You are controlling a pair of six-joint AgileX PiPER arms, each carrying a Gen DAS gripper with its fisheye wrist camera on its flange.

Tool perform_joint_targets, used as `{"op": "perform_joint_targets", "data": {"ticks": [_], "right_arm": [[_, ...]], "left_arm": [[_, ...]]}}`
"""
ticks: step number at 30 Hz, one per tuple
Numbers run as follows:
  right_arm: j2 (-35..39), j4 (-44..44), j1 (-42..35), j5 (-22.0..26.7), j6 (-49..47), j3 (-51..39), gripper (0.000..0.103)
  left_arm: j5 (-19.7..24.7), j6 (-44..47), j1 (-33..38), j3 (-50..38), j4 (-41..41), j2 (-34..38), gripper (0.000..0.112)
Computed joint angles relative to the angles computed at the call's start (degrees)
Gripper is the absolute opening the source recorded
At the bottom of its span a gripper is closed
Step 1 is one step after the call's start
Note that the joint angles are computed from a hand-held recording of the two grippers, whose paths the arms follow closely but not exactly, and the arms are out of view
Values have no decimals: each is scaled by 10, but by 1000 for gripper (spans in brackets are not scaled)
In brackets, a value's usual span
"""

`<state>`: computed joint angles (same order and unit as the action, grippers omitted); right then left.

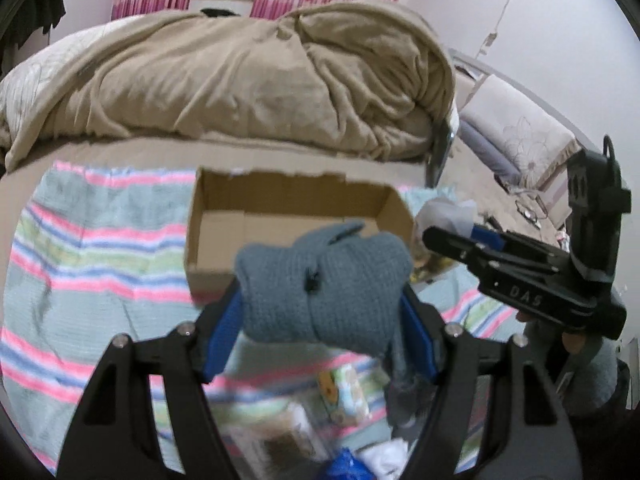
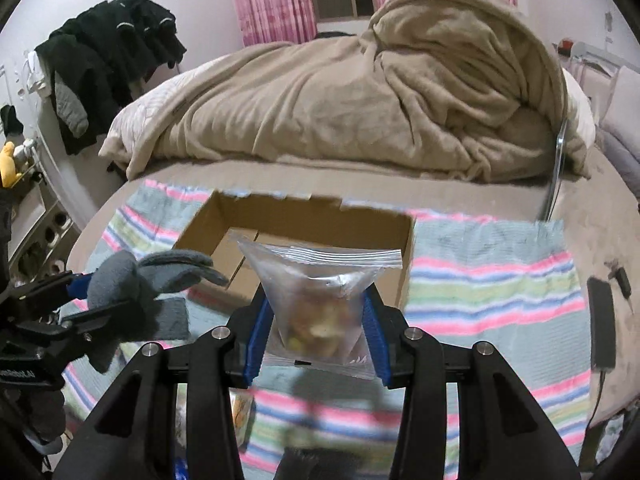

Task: Organize objects
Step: 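Carry the sock and snack bag into the cardboard box and open both tools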

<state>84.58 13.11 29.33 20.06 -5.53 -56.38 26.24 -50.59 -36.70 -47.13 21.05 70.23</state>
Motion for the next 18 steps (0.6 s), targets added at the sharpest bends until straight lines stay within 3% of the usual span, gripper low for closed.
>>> {"op": "perform_joint_targets", "data": {"ticks": [6, 18], "right_arm": [[34, 17, -15, -1, -24, -43, 46], [120, 37, -31, 4, -38, -97, 46]], "left_arm": [[-25, 57, 39, -48, -19, 52, 72], [-62, 201, 103, -92, -162, 194, 75]]}}
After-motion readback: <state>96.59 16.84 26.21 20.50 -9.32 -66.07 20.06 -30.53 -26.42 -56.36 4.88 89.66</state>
